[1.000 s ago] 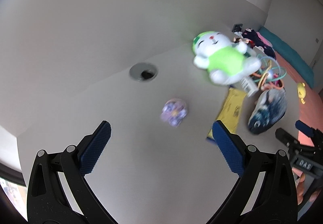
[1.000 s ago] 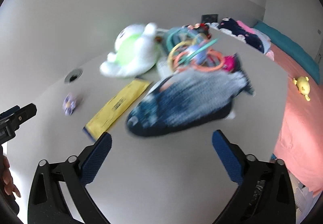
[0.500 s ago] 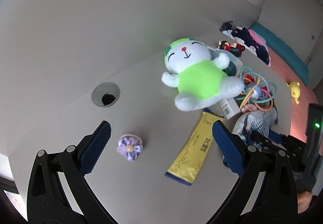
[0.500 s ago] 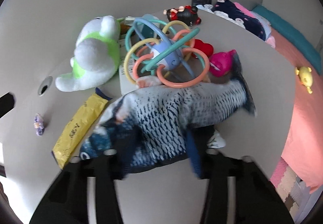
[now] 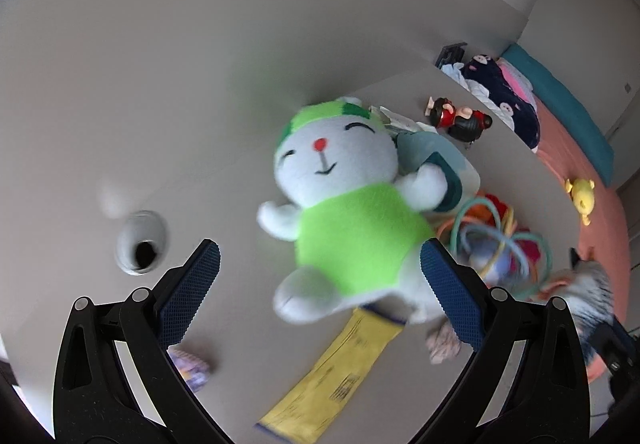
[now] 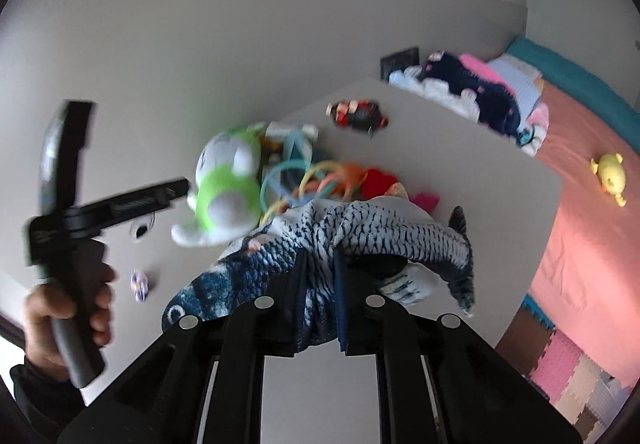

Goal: Collect trash
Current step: 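Grasp the dark fish plush with the right tool while the left tool grasps the white-green bunny, then carry the fish plush and bunny plush over to the floor bin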

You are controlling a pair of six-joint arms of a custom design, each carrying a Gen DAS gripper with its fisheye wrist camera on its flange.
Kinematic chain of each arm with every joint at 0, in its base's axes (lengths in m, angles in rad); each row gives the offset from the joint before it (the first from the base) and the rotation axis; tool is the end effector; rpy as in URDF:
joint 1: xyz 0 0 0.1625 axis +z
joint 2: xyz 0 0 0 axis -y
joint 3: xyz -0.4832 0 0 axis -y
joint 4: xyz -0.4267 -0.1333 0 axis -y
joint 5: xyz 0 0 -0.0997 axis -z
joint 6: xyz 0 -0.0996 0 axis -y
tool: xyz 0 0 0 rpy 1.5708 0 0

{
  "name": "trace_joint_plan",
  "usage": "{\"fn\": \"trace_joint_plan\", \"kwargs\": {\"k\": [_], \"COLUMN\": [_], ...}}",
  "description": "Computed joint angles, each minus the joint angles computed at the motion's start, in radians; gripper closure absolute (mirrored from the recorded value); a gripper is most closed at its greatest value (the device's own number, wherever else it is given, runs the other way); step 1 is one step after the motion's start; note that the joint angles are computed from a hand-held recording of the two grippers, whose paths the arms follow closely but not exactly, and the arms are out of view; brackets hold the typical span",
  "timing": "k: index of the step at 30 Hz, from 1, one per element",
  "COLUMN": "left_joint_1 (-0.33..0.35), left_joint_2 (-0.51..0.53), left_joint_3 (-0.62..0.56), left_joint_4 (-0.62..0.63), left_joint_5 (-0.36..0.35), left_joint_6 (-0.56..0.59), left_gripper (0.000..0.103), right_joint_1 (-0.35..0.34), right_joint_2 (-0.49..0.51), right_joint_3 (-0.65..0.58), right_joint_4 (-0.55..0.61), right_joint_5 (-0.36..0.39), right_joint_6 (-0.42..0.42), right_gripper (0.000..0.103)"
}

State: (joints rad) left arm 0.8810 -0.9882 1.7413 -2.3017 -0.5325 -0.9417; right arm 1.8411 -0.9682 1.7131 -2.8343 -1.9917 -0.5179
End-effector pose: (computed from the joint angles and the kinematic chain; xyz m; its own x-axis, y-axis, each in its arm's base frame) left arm -0.2610 -0.6607 0.2214 -0.7377 -0.4248 -0.5248 0.0676 0.7269 -0.6834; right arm 0.2813 -0.6684 0.2418 -0.6964 -0.4565 0.5537 -0.6637 0.7032 -0.2550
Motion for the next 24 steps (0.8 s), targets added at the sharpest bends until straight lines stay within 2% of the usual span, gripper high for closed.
{"fn": "trace_joint_plan", "kwargs": {"k": [7, 10, 12, 14, 17, 24], "left_joint_1": [0.064, 0.086, 0.095, 0.092, 0.073, 0.015], "left_joint_2": [0.071, 0.079, 0.081, 0.079, 0.068, 0.012], "left_joint_3": [-0.088, -0.074, -0.056, -0.038, -0.014, 0.044], "left_joint_4": [0.003, -0.088, -0.157, -0.217, -0.268, -0.328], "left_joint_5": [-0.108, -0.162, -0.182, -0.173, -0.139, -0.056], "left_joint_6": [0.002, 0.037, 0.054, 0.089, 0.132, 0.158], "left_gripper": [0.006, 0.006, 0.016, 0.035, 0.050, 0.053], "right_joint_1": [0.012, 0.006, -0.001, -0.007, -0.022, -0.028], "right_joint_2": [0.092, 0.129, 0.146, 0.153, 0.144, 0.094], "right_joint_3": [-0.159, -0.215, -0.240, -0.252, -0.246, -0.216], "right_joint_4": [-0.005, 0.014, 0.023, 0.028, 0.025, -0.026], "right_joint_5": [-0.014, 0.002, 0.010, 0.011, 0.050, 0.101], "right_joint_6": [0.006, 0.022, 0.035, 0.045, 0.057, 0.063], "right_gripper": [0.089, 0.089, 0.089, 0.089, 0.089, 0.089]}}
